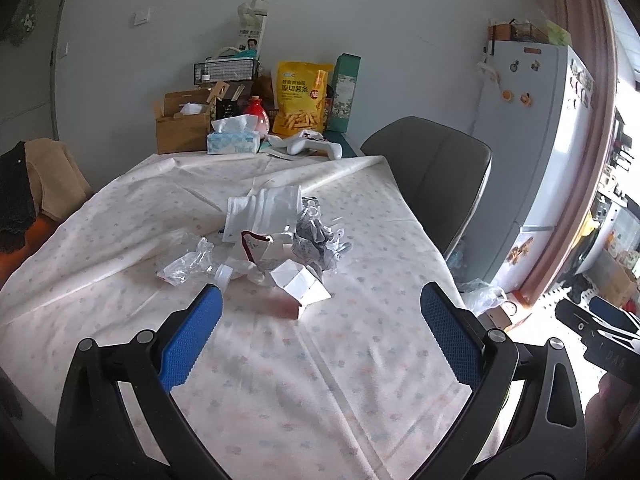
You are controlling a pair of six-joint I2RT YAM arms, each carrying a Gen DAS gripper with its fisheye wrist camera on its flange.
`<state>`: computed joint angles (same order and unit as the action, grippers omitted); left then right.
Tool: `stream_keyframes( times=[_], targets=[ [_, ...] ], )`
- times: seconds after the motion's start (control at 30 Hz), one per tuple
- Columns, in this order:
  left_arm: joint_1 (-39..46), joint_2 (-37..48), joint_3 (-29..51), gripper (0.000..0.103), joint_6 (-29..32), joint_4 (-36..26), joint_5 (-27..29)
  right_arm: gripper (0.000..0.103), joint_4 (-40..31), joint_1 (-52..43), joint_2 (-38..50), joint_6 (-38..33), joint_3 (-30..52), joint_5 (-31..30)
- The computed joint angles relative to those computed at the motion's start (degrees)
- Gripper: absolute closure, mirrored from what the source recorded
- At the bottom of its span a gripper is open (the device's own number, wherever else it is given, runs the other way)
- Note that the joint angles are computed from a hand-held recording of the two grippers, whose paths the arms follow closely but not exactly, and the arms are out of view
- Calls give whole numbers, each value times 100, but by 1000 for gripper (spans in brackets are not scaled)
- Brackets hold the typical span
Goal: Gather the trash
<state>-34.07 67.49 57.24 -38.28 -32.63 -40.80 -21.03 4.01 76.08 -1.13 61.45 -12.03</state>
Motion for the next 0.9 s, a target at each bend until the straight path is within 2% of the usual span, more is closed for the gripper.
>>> stream_keyframes(
  times=[0.9],
  targets=[
    [-111,170,186,4,284,119,-40,8,-12,-152,142,98,168,-54]
  ],
)
